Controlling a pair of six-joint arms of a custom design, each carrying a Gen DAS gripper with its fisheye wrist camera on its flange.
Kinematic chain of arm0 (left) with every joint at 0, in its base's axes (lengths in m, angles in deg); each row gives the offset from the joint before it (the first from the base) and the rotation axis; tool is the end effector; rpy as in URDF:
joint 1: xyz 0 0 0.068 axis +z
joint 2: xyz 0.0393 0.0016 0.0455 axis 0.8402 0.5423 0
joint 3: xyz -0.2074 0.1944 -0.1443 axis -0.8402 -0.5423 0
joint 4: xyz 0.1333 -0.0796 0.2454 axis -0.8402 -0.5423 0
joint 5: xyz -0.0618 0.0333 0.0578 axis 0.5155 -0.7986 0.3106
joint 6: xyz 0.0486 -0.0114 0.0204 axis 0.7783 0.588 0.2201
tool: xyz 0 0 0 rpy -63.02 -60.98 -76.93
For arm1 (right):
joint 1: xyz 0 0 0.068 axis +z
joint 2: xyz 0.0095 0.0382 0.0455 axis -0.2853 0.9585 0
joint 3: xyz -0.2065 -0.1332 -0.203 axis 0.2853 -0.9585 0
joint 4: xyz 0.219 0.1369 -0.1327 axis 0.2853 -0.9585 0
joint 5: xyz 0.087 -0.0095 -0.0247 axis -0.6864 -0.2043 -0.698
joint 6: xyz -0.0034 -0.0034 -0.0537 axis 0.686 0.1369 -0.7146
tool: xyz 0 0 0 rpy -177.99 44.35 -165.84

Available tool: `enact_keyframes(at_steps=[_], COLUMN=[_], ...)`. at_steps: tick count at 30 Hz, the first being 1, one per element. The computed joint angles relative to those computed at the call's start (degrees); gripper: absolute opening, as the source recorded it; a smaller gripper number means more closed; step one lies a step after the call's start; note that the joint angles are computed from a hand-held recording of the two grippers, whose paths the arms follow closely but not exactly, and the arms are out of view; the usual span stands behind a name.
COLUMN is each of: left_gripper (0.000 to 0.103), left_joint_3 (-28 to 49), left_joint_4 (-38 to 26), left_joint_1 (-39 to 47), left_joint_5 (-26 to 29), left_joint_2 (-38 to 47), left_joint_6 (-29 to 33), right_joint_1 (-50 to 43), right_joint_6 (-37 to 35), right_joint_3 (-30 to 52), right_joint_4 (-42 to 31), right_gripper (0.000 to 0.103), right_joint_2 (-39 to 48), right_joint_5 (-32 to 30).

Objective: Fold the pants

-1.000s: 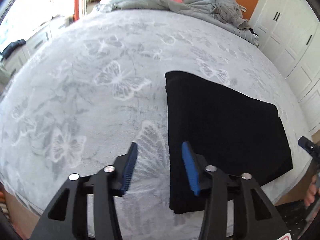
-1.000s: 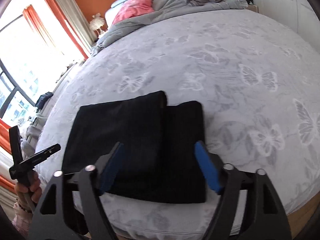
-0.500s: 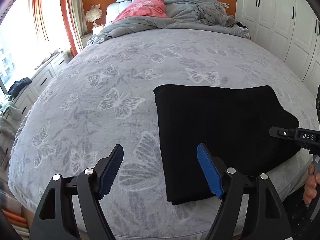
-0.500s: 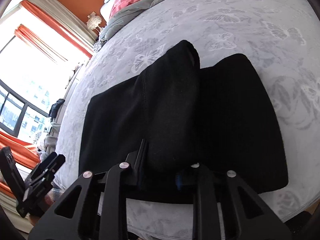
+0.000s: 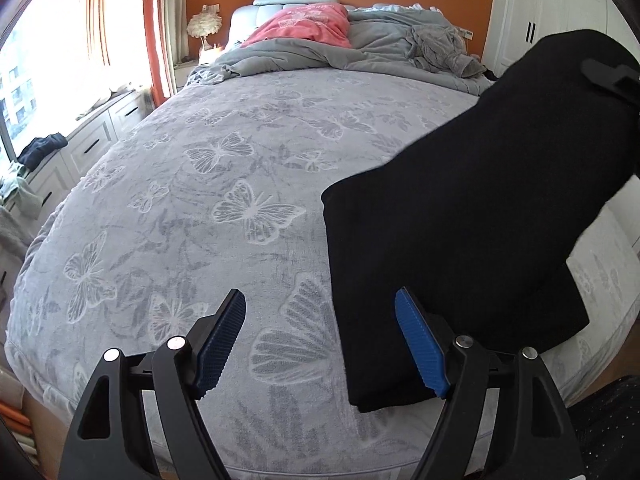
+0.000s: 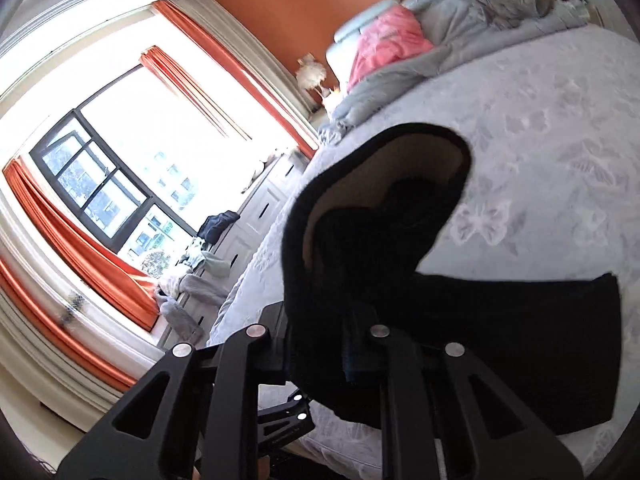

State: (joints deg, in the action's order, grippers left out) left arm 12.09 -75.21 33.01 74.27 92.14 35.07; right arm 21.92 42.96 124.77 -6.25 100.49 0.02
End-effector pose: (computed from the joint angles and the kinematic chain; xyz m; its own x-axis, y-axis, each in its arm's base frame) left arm 0.2072 -0.0912 0.2194 -0.7258 0.1343 -0.6747 0.2607 0.9613 -0.0892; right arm 0.1907 0.1487 0.3130 -0.6639 0.3686 -0.6506 -0.1538 0.7841 0.6012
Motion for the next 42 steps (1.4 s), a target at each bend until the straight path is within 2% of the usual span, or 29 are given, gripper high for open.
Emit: enact_keyframes(at_steps=[2, 3, 5, 8, 10, 12, 14, 16, 18, 20, 21, 22, 24, 27, 29, 32, 34, 36, 37, 38, 39, 40, 42], left_gripper=[0.078, 0.078, 0.078, 0.078, 0.078, 0.078, 0.078, 0.078, 0.078, 0.078, 0.078, 0.078, 0.078, 0.079, 0.082, 0.082, 0.082, 0.082, 0.082, 0.082, 0.082, 0.082, 0.082], left_joint_3=[0.5, 0.77, 1.48, 2.32, 2.52, 2.54, 2.85, 3.37, 4.06, 4.75, 5.02, 5.28, 5.77, 5.84, 6.07, 6.6, 6.73, 6.26, 6.01, 5.93, 5.98, 6.04, 6.35], left_joint_4=[-0.78, -1.0, -1.29, -1.2, -0.83, -0.05, 0.63, 1.14, 1.43, 1.71, 1.96, 2.17, 2.29, 2.41, 2.5, 2.3, 1.94, 2.22, 2.45, 2.59, 2.64, 2.65, 2.66], left_joint_1=[2.37, 3.37, 4.26, 3.42, 1.54, -0.56, -2.67, -4.8, -6.98, -9.19, -10.2, -11.28, -12.64, -12.62, -11.98, -12.15, -12.64, -13.12, -13.37, -13.6, -13.79, -13.9, -14.43], left_joint_5=[3.17, 4.57, 5.76, 6.32, 5.42, 3.97, 2.63, 1.71, 0.81, -0.22, -0.79, -1.54, -2.19, -0.95, 0.26, 0.03, 0.07, -0.09, -0.31, -0.52, -0.63, -0.53, -0.63], left_joint_2=[-0.12, 0.31, 2.16, 5.08, 6.07, 6.78, 7.96, 9.38, 10.75, 11.9, 12.34, 12.69, 13.04, 12.55, 13.09, 15.44, 16.12, 15.59, 15.24, 15.09, 15.15, 15.27, 15.83], left_joint_6=[0.01, -0.1, -0.73, -1.83, -2.26, -2.59, -2.81, -3.14, -3.7, -4.04, -4.1, -4.09, -3.74, -3.7, -3.66, -3.73, -3.75, -3.7, -3.62, -3.54, -3.5, -3.46, -3.79], right_joint_1=[-0.44, -2.75, -11.13, -21.15, -26.85, -28.18, -28.39, -28.25, -28.39, -27.68, -26.05, -24.6, -23.54, -16.12, -13.89, -16.06, -19.05, -23.15, -24.36, -25.25, -25.79, -26.8, -29.56], right_joint_6=[-1.91, -1.84, -1.38, -1.78, -0.96, -0.35, -1.85, -2.19, -2.83, -1.53, -1.02, -0.75, 0.02, -1.27, -1.54, -2.05, 0.95, 1.21, 0.27, -1.69, -3.11, -3.73, -4.01], right_joint_3=[-1.1, -3.26, -10.66, -21.59, -28.17, -28.24, -26.65, -24.86, -23.67, -25.0, -25.09, -24.65, -24.63, -20.79, -20.42, -23.73, -28.38, -29.71, -28.97, -27.73, -26.82, -26.35, -26.87], right_joint_4=[-6.08, -8.75, -9.67, -5.13, 2.58, 1.95, 0.79, 1.94, 5.1, 9.88, 11.5, 10.59, 8.87, -2.73, -7.01, -5.4, 0.75, 0.29, -0.12, -0.3, 0.32, 2.49, 9.66], right_gripper=[0.016, 0.016, 0.016, 0.016, 0.022, 0.028, 0.039, 0.054, 0.056, 0.052, 0.031, 0.016, 0.014, 0.014, 0.015, 0.021, 0.026, 0.028, 0.036, 0.041, 0.054, 0.059, 0.057], right_joint_2=[-3.86, -5.45, -6.5, -0.17, -2.82, -5.02, -4.83, -2.42, 2.9, 7.02, 8.2, 7.93, 1.85, -10.87, -13.93, -4.51, -4.14, -9.3, -9.12, -7.42, -5.27, -2.46, 4.04], right_joint_5=[5.02, 5.0, -1.0, -5.0, -13.72, -14.85, -15.35, -15.85, -15.96, -16.02, -13.61, -11.93, -12.9, -4.62, -1.19, 1.27, -2.78, -8.27, -9.41, -10.04, -10.63, -11.94, -16.2])
